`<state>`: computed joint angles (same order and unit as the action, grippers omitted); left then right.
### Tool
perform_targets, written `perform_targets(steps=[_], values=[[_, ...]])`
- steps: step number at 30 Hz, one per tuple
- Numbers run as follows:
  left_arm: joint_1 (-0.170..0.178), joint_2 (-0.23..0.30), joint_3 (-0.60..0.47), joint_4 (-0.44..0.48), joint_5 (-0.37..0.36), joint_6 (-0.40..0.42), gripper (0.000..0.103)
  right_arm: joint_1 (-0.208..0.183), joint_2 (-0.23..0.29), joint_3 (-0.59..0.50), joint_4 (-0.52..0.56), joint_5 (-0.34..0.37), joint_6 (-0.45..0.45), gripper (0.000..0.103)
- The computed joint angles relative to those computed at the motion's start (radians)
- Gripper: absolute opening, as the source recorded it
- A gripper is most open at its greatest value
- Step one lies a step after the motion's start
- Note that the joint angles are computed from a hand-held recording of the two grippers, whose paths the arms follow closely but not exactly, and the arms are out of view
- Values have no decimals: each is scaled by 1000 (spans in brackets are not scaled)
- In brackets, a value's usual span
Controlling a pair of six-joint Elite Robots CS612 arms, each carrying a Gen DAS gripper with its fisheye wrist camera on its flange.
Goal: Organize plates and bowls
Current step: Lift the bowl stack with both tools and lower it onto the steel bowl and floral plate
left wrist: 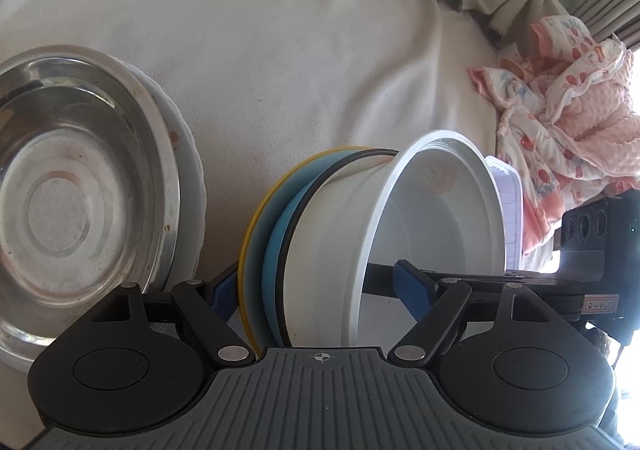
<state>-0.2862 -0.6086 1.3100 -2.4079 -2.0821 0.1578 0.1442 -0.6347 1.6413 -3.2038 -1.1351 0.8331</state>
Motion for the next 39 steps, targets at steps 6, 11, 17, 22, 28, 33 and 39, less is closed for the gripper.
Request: perform_targets(steps=[6,11,17,22,28,33,39], values=[[0,-1,1,-3,2,25,84,7,1,-11,6,-4,-11,51],[5,-5,7,3,-13,41,84,13,-11,-12,36,-24,-21,51],[7,-7,10,6,-12,31,84,14,-15,-32,96,-11,-29,51],[7,-8,14,1,-17,32,84,18,-18,-38,110,-19,-22,51],[17,-15,24,-18,-61,27,84,23,-36,-44,155,-53,-24,51],[46,-43,6,-13,-123,67,84,45,-82,-77,205,-128,-86,51],[104,-67,-18,-80,-124,19,84,79,-63,-238,291,-141,-227,52]])
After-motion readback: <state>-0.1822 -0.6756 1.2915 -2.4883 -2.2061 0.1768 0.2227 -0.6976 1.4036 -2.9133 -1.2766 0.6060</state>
